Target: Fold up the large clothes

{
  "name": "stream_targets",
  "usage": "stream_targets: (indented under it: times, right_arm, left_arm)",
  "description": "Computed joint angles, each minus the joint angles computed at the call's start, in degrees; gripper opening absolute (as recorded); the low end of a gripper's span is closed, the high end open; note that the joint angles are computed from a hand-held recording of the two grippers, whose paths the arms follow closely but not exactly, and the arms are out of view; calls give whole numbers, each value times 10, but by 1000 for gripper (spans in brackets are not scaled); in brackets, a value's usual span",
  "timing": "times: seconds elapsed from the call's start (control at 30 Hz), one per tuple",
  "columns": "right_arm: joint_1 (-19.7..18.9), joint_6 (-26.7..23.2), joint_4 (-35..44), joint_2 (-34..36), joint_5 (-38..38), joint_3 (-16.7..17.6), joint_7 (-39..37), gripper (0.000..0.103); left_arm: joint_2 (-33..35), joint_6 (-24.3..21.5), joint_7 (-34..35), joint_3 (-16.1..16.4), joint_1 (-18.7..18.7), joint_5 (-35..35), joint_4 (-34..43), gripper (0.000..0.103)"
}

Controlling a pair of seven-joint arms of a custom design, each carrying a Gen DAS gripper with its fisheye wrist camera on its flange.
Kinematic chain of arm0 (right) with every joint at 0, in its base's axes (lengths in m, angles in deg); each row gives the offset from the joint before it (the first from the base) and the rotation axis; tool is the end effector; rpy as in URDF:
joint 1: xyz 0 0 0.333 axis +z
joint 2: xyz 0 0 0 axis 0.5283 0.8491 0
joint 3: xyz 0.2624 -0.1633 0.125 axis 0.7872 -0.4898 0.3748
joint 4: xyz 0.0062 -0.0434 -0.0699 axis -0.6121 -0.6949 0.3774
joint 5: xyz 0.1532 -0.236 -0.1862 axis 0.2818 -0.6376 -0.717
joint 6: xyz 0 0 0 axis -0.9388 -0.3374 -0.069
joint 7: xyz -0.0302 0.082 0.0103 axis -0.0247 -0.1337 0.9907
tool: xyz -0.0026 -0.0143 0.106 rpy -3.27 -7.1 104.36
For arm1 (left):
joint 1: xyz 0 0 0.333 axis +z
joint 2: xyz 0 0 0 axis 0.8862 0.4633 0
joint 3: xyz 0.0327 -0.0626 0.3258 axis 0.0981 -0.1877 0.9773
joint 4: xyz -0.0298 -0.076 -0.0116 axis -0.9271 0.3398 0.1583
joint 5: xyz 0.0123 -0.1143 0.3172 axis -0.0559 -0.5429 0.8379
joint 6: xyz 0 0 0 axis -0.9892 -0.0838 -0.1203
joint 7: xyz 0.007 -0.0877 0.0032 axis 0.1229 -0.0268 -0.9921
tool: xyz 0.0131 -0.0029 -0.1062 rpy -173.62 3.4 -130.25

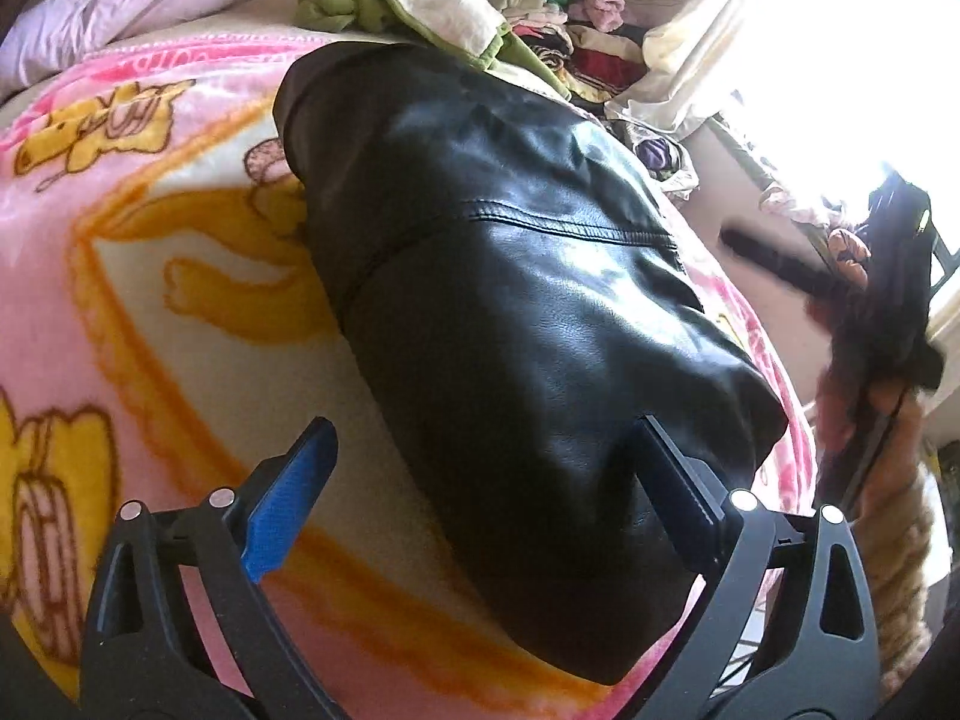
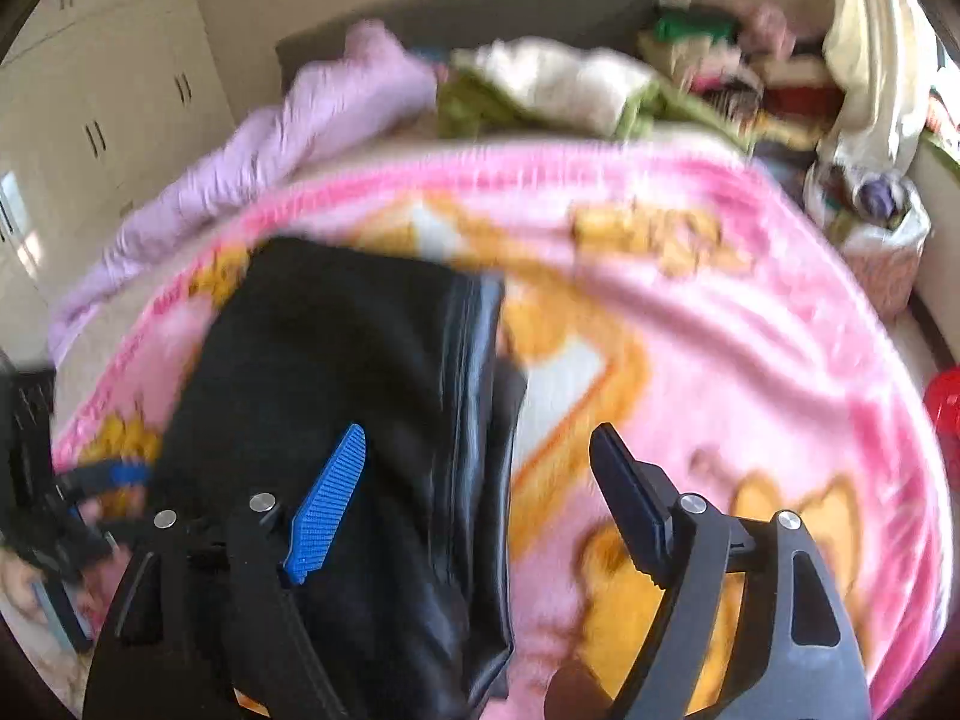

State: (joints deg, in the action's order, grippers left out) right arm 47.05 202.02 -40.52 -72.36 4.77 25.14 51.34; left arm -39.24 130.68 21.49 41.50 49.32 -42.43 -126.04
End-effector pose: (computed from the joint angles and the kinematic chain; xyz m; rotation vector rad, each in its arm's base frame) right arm 0.5096 0.1310 0.6021 -1.9789 1.1458 -0.3376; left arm 0.3583 -0.1232 0.5382 -2.1613 1.6861 -1.0196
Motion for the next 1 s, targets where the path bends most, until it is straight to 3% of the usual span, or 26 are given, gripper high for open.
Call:
stream_targets:
  times: [0.03, 0.13, 0.17, 0.2, 0.23, 0.37, 0.7, 0.83, 0.93, 1.0]
  right_arm:
    - [4, 12, 7, 5, 5, 4, -7, 72]
    - [13, 18, 37, 36, -41, 19, 10, 22]
    - [13, 8, 53, 53, -78, 23, 40, 11]
    - [14, -3, 68, 71, -117, 26, 73, 9]
    - [18, -1, 80, 92, -186, 26, 132, 8]
    - [27, -13, 113, 145, -298, 30, 229, 7]
    - [17, 35, 87, 160, -340, 43, 248, 5]
    - [-5, 15, 80, 121, -273, 53, 233, 11]
    - [-14, 26, 40, 69, -184, 58, 167, 31]
    - [-8, 33, 11, 34, -131, 49, 130, 35]
  left_arm:
    - [2, 3, -3, -3, 1, 1, 1, 91]
    - [2, 3, -8, -6, 3, 4, 0, 91]
    - [2, 3, -9, -8, 5, 7, 0, 91]
    - [2, 2, -12, -10, 7, 10, 0, 91]
    - [1, 2, -12, -10, 6, 11, -1, 91]
    - [4, 6, -5, 0, -9, 2, -2, 91]
    - [14, 15, 13, 9, -19, -19, 2, 91]
    - [2, 6, 12, 1, -12, -10, 1, 91]
    - [-4, 8, 9, -1, -12, -9, -1, 91]
    - [-12, 11, 3, -5, -11, -7, -4, 91]
